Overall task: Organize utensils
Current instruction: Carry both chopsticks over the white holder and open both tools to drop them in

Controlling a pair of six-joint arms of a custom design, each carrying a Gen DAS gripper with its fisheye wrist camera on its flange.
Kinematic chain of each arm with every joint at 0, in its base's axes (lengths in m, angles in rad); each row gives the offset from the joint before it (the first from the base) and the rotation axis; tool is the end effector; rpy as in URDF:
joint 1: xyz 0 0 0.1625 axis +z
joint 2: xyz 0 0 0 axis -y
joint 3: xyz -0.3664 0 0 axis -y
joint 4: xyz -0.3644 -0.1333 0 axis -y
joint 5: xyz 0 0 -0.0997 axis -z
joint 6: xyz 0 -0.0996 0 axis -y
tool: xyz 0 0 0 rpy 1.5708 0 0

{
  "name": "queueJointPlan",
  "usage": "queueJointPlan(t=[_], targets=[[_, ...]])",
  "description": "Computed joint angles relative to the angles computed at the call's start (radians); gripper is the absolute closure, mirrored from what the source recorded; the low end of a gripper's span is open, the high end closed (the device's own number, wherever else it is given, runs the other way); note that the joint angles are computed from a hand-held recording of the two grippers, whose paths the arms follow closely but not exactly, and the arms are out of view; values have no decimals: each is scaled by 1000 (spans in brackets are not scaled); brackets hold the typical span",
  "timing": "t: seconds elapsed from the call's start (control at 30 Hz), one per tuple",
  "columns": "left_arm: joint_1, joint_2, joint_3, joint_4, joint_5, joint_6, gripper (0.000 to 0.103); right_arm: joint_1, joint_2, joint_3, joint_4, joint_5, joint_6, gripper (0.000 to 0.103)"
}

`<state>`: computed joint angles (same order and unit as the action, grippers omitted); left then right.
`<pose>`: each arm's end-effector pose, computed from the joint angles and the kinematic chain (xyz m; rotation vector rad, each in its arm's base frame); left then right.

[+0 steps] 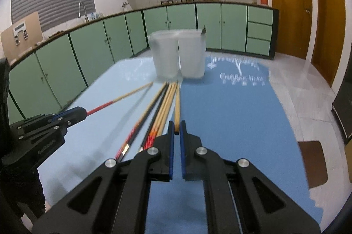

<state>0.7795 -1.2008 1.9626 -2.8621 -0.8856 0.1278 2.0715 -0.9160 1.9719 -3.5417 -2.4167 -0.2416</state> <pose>-0.2327 -0.5060 0.2364 0.8943 2.3534 -0.9335 0.2991 -0.4242 0.1747 0.3369 -2.1841 1.1788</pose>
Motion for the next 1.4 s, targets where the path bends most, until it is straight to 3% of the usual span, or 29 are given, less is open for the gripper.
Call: queueJointPlan(t=[0.33, 0.63, 1.1, 1.4], targets=[[-16, 42, -144, -18, -34, 68, 97, 12, -89, -129, 163, 52, 11, 99], [-8, 126, -302, -3, -71, 126, 97, 1, -98, -289, 374, 80, 11, 99], [-13, 182, -422, 1, -115, 184, 97, -2, -73, -450, 461, 130, -50, 99], [-25, 294, -639, -15, -165, 275, 98, -4, 1, -679, 533, 164, -131, 99]])
